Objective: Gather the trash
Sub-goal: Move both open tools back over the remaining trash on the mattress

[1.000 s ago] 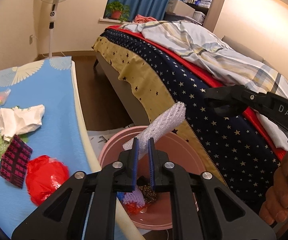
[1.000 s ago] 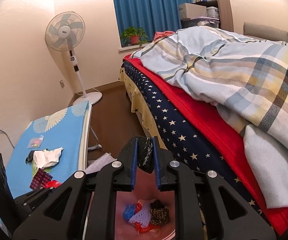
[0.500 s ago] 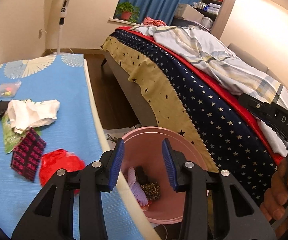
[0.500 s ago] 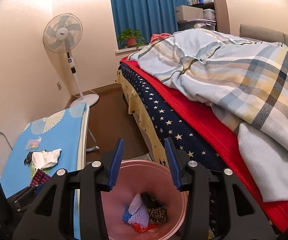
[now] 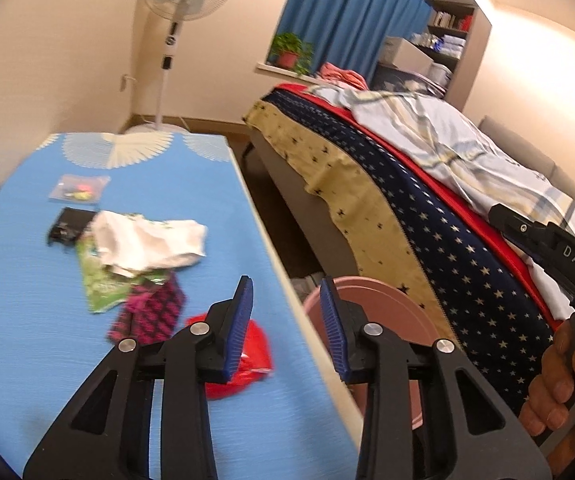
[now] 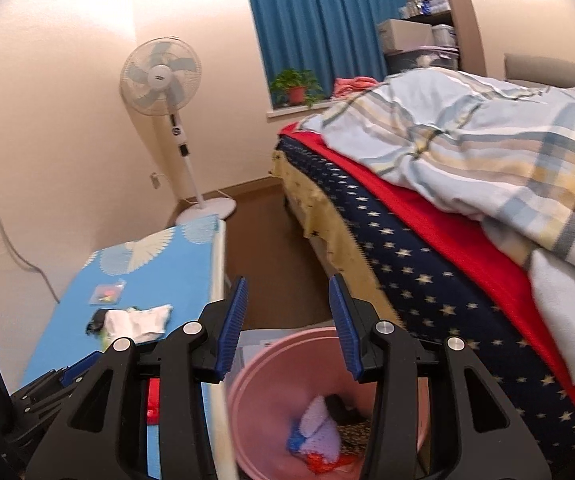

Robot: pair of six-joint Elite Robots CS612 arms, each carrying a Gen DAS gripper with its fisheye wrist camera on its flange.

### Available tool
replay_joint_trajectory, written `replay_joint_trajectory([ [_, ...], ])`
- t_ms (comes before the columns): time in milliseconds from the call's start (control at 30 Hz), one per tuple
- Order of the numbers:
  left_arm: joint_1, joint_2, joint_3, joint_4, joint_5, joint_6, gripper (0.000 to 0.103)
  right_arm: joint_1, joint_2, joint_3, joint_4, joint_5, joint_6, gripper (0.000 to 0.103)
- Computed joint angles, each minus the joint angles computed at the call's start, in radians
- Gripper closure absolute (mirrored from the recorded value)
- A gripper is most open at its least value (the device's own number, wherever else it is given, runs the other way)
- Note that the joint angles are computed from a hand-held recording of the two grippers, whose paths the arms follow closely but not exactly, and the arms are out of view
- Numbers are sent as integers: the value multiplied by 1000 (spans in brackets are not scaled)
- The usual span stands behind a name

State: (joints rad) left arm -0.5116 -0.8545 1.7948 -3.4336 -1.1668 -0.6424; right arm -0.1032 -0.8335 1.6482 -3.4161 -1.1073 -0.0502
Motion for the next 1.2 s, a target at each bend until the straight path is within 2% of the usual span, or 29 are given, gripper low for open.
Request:
replay_joint_trajectory([
  [267,17,-20,50,-9,92,-71,78,34,19,-18,5,67,-7,60],
  [333,23,-23,62,-7,117,-96,84,42,25,-25,12,84,-6,60],
  [500,35,-24,81,3,167,-153,88,58,43,-49,26,118,9,62],
  [600,43,-22,86,17,189,-179,88,62,54,-61,31,135,10,63],
  [967,90,-10,92,92,230,-300,88,73,97,-111,90,189,7,76],
  [1200,115,2,81,111,230,-333,88,86,130,-159,195,257,20,78],
])
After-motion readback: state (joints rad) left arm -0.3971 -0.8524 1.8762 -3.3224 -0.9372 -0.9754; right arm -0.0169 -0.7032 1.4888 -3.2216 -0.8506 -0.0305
